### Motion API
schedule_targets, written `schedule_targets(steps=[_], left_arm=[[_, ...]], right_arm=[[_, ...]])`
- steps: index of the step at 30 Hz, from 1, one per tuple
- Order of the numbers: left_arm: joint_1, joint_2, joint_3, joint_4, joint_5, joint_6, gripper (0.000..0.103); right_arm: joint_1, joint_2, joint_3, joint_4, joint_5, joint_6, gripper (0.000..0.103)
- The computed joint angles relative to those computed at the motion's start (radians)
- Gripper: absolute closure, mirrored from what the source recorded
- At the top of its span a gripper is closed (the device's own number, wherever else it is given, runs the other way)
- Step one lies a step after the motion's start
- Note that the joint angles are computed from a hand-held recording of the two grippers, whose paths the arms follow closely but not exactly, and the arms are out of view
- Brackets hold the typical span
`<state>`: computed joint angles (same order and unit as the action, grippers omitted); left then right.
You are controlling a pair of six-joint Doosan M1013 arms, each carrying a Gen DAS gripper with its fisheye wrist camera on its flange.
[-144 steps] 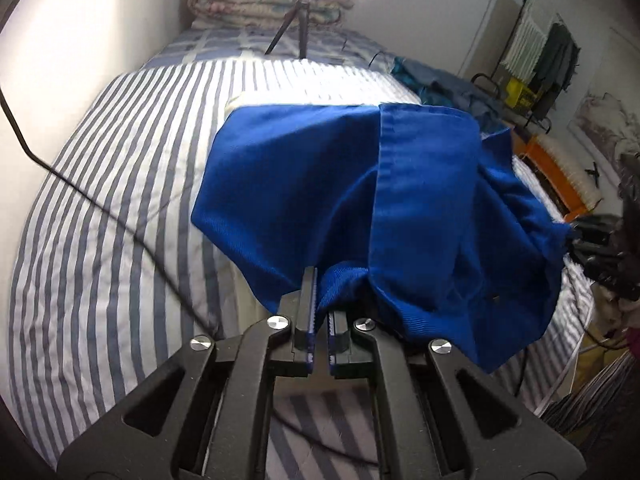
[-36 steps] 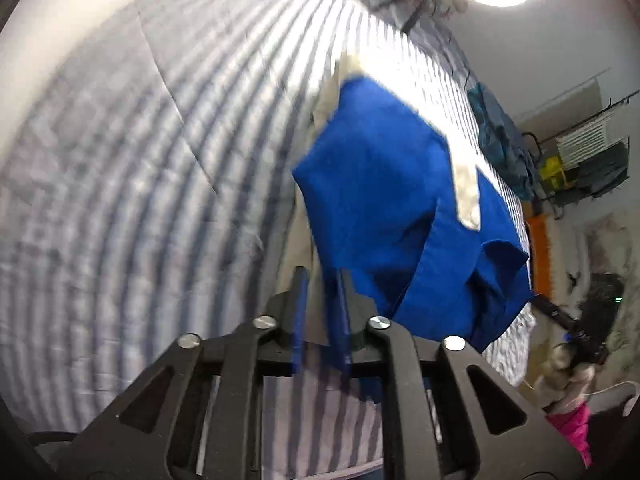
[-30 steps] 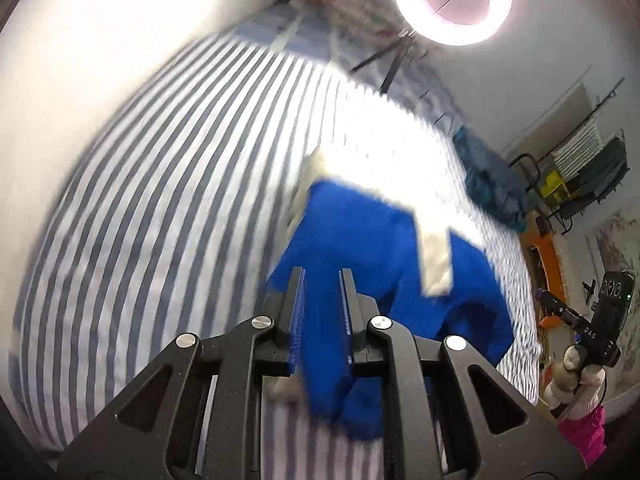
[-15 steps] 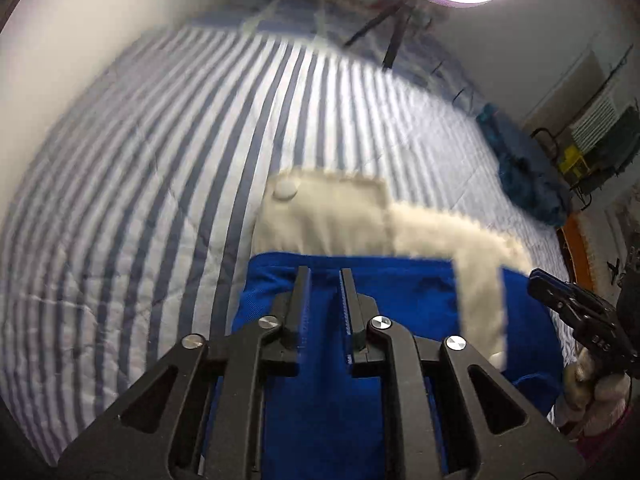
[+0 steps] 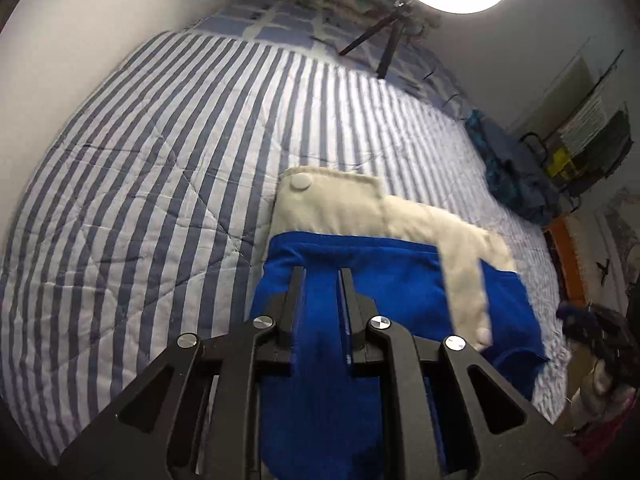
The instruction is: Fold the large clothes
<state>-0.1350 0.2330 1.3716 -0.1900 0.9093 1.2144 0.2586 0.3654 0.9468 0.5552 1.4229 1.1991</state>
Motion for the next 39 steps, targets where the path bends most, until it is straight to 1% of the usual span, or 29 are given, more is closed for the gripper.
schedule_targets(steps=[1, 3, 4, 6, 7, 9, 10, 13, 14, 15, 16, 17, 19, 20, 21, 22, 23, 24, 25, 26, 27, 29, 31, 33, 36, 39], left_arm=[[0.001, -0.007, 0.003, -0.006, -0.002, 0.007, 0.091], [0.002, -0.017, 0.010, -0.007, -0.005, 0.004, 0.091], [0.004, -0.020, 0.013, -0.012, -0.009, 0.001, 0.091], [0.007, -0.022, 0.018, -0.028, -0.009, -0.007, 0.091], [0.009, -0.021, 0.021, -0.042, -0.008, -0.007, 0.091], [0.007, -0.010, 0.015, -0.047, -0.001, -0.008, 0.090], [0.006, -0.009, 0.019, -0.052, 0.003, -0.003, 0.091], [0.009, -0.006, 0.041, -0.083, 0.004, 0.007, 0.090], [0.010, -0.005, 0.051, -0.098, 0.004, 0.017, 0.090], [0.011, -0.004, 0.057, -0.108, 0.005, 0.025, 0.090], [0.013, -0.003, 0.064, -0.122, 0.003, 0.034, 0.090], [0.015, -0.004, 0.067, -0.132, -0.001, 0.037, 0.090], [0.027, -0.003, 0.057, -0.166, 0.016, 0.036, 0.089], [0.036, -0.007, 0.054, -0.186, 0.018, 0.039, 0.086], [0.043, -0.010, 0.053, -0.197, 0.017, 0.042, 0.080], [0.053, -0.018, 0.056, -0.209, 0.008, 0.037, 0.060], [0.065, -0.024, 0.061, -0.226, -0.002, 0.039, 0.039], [0.076, -0.031, 0.072, -0.252, -0.020, 0.041, 0.035], [0.090, -0.038, 0.084, -0.294, -0.035, 0.050, 0.034], [0.102, -0.038, 0.087, -0.331, -0.032, 0.060, 0.034], [0.120, -0.035, 0.095, -0.401, -0.022, 0.087, 0.034], [0.153, -0.025, 0.121, -0.565, -0.004, 0.136, 0.034], [0.168, -0.015, 0.134, -0.630, 0.017, 0.143, 0.034], [0.174, -0.004, 0.138, -0.652, 0.039, 0.148, 0.034], [0.183, 0.006, 0.147, -0.690, 0.065, 0.169, 0.034], [0.181, 0.012, 0.155, -0.700, 0.069, 0.172, 0.034]], right_arm=[[-0.007, -0.010, 0.010, 0.055, 0.031, -0.047, 0.080], [-0.003, -0.020, 0.028, 0.099, 0.078, -0.103, 0.081], [0.005, -0.020, 0.038, 0.109, 0.115, -0.140, 0.081], [0.032, -0.026, 0.054, 0.047, 0.127, -0.176, 0.082], [0.045, -0.030, 0.065, 0.003, 0.112, -0.183, 0.082], [0.048, -0.020, 0.068, -0.037, 0.086, -0.130, 0.082], [0.041, -0.012, 0.064, -0.048, 0.067, -0.083, 0.081], [0.004, 0.015, 0.048, -0.061, 0.034, 0.091, 0.074], [-0.003, 0.020, 0.047, -0.065, 0.037, 0.121, 0.075], [-0.010, 0.025, 0.047, -0.064, 0.052, 0.127, 0.077], [-0.010, 0.028, 0.047, -0.073, 0.070, 0.109, 0.077], [-0.006, 0.026, 0.048, -0.086, 0.072, 0.093, 0.077], [-0.004, 0.014, 0.055, -0.095, 0.064, 0.074, 0.076], [-0.011, 0.009, 0.056, -0.075, 0.062, 0.076, 0.074], [-0.024, 0.002, 0.062, -0.039, 0.052, 0.075, 0.071], [-0.038, -0.009, 0.072, -0.008, 0.032, 0.075, 0.060], [-0.048, -0.016, 0.080, 0.004, 0.010, 0.074, 0.046], [-0.061, -0.034, 0.103, 0.013, -0.035, 0.071, 0.041], [-0.073, -0.052, 0.128, 0.021, -0.077, 0.063, 0.033], [-0.082, -0.054, 0.132, 0.025, -0.087, 0.057, 0.028], [-0.087, -0.050, 0.132, 0.031, -0.086, 0.054, 0.025], [-0.103, -0.041, 0.136, 0.054, -0.059, 0.055, 0.012], [-0.120, -0.031, 0.145, 0.082, -0.029, 0.085, 0.010], [-0.133, -0.007, 0.131, 0.110, -0.001, 0.123, 0.010], [-0.147, 0.000, 0.142, 0.147, 0.014, 0.170, 0.010], [-0.147, 0.009, 0.141, 0.131, 0.030, 0.187, 0.012]])
